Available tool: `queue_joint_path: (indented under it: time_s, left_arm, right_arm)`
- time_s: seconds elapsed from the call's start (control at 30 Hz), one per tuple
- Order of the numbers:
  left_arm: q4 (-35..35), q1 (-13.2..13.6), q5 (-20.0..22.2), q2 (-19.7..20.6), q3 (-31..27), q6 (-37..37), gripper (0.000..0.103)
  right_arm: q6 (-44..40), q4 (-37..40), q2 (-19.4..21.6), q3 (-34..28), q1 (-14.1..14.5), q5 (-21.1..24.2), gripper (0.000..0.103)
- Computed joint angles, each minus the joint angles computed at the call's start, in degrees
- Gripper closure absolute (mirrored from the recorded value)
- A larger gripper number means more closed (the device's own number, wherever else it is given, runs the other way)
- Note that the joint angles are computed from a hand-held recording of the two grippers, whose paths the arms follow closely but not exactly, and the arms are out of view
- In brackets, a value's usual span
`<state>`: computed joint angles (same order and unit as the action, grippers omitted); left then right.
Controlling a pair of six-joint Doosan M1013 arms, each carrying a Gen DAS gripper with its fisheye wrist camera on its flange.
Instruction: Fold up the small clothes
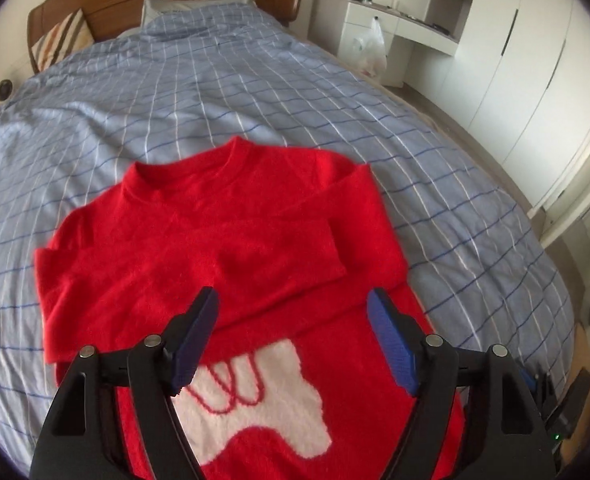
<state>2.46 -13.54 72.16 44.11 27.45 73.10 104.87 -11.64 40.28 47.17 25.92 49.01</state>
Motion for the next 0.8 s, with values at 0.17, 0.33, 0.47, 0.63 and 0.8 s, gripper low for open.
queue_joint_path:
  time_s: [0.17, 0.33, 0.47, 0.63, 0.8]
  left_arm:
    - [7.10, 1.23, -10.95, -13.01, 23.51, -6.67, 0.013]
    - [21.38, 1.94, -14.80, -21.82, 38.64, -17.58, 0.011]
    - [26.76, 2.16, -17.13, -25.20, 45.80, -25.28, 0.008]
    - [27.54, 3.01, -20.96, -25.70, 50.19, -36.40, 0.008]
    - [32.28, 2.64, -25.68, -26.08, 54.76, -44.02, 0.003]
  right_arm:
    - [0.01, 0.00, 0.16, -0.28, 0.04, 0.14, 0.000]
    - [0.25, -0.41, 0.42, -0.60, 0.13, 0.09, 0.000]
    - [0.66, -0.84, 0.28, -0.16, 0.22, -0.55, 0.000]
    - [1.17, -1.42, -0.28, 1.09, 0.27, -1.94, 0.000]
    - [1.53, -1.89, -0.58, 1.82, 0.32, -2.88, 0.000]
